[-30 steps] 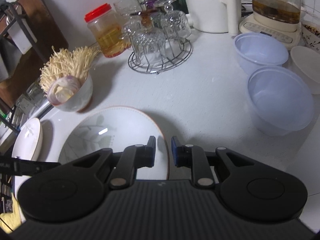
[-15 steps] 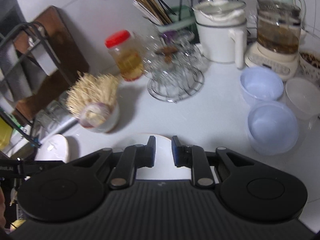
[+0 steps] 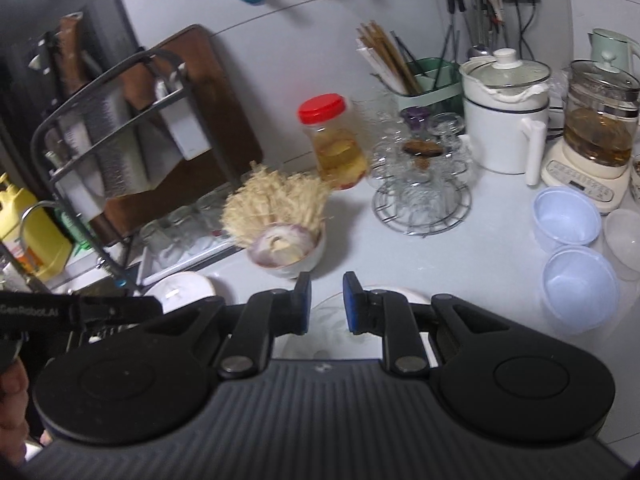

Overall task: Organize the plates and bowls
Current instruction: 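Move the left gripper to the smaller deep white leaf plate by the rack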

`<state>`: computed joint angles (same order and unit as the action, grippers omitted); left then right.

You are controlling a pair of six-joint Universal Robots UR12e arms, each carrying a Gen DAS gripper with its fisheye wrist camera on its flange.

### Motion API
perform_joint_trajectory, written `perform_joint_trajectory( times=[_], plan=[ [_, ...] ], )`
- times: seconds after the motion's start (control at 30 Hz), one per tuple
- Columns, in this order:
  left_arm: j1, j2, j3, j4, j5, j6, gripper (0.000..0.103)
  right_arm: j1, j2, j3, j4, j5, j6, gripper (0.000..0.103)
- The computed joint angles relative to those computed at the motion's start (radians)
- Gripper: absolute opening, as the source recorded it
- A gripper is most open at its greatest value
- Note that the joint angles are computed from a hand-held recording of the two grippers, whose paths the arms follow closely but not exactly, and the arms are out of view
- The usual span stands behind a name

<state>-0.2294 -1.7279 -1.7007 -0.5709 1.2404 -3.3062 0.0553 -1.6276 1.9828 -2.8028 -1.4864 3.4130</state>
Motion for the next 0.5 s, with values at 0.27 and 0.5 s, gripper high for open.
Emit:
perform_joint_trajectory(
  times=[0.27,0.5],
  plan=[
    [0.026,0.057,-0.066,0.021,0.049,-0.005,0.047,0.040,0.002,0.000,0.003,0.030,-0.019,0.021],
    [0.050,0.090,-0.110,0.022,0.062,-0.028,0.050,0.074,0.015,-0.005,0.007,0.056,-0.051,0.021]
  ],
)
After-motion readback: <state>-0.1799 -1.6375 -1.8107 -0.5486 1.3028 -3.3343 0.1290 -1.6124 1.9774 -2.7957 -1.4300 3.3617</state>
